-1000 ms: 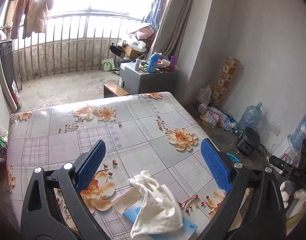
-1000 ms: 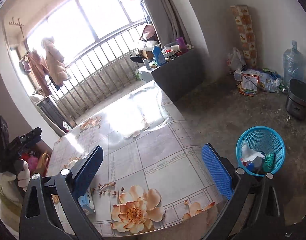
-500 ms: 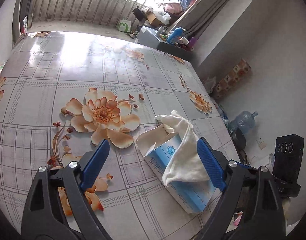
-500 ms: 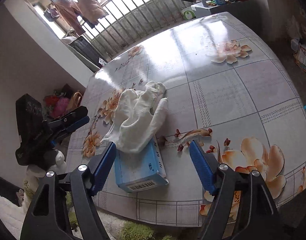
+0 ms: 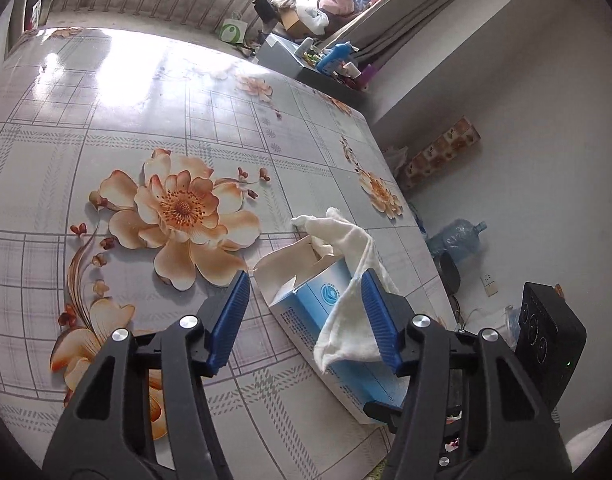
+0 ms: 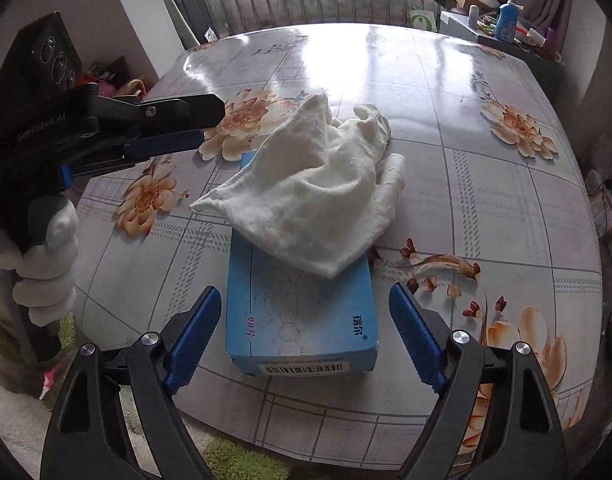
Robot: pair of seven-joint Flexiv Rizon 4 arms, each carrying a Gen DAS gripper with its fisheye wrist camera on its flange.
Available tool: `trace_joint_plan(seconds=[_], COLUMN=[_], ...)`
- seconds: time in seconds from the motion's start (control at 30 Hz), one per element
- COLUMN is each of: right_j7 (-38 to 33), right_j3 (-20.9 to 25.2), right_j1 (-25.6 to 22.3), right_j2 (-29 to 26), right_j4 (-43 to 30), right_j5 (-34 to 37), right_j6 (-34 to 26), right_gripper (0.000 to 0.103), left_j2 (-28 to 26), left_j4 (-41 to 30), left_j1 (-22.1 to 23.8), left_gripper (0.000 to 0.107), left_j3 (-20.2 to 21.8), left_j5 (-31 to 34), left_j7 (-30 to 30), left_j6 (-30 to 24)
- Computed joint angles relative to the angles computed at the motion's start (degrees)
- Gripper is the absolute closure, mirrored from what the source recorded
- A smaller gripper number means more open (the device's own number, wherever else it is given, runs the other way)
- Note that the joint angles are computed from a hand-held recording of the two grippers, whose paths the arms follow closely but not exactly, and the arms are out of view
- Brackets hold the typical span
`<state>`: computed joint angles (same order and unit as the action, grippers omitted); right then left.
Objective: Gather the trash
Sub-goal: 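Return both tools to the table toward the glove and blue box, then grasp the blue tablets box with the right tool while the left tool grasps the glove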
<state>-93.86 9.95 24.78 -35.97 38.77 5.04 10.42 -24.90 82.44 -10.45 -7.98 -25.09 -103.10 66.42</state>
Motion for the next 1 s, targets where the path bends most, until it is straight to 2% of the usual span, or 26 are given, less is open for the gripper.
trace_joint_plan(seconds=[0.07,0.27,0.4,0.53,0.6,0.73,0.77,0.8,0.87,1.0], right_j7=[0.04,1.03,1.60,1.49,1.24,1.20,1.37,1.52,1.74,1.95], right_j3=[0.60,-0.25,-0.33,0.23,0.31,0.39,0.42,0.44,0.48,0.55], right_j1=[-0.86,-1.56,-2.48,-3.34,-3.36,-3.52,-3.63,-3.71,-3.84,-4.33], right_j2=[-0.56,0.56,1.69,2.57,2.84,3.37,3.52,3.67,4.03,4.50], right_j4=[-1.29,0.81,3.20,5.31,5.93,6.95,7.24,7.56,8.30,9.24], right_j5=[1.25,1.22,1.16,1.91,1.80,1.77,1.87,1.95,2.01,2.25], right_j6=[-1.99,-0.12,1.66,3.43,3.97,4.89,5.15,5.46,6.13,6.94], right_gripper=[0.034,0.034,0.034,0.034,0.034,0.034,0.034,0.034,0.034,0.034], left_j2=[-0.50,-2.29,-4.14,-7.35,-9.35,-13.80,-14.56,-15.20,-15.91,-16.78], left_j4=[-0.93,-4.09,-6.18,-11.07,-14.71,-24.51,-26.32,-27.65,-29.04,-30.92], left_j1=[0.08,-0.05,0.50,0.11,-1.16,-4.52,-5.06,-5.25,-5.41,-5.73], left_gripper=[0.053,0.053,0.053,0.053,0.053,0.053,0.055,0.064,0.067,0.088], left_j3=[-0.50,-1.85,-4.66,-6.13,-5.16,-0.31,0.46,0.45,0.42,0.84], left_j5=[-0.19,-1.14,-4.25,-6.23,-4.77,2.15,3.72,4.50,5.25,6.73], left_j7=[0.64,2.61,6.52,9.10,9.13,4.21,3.50,3.53,2.95,1.81], left_j6=[-0.33,-1.65,-2.09,-5.43,-7.33,-15.66,-17.06,-17.98,-18.84,-19.70])
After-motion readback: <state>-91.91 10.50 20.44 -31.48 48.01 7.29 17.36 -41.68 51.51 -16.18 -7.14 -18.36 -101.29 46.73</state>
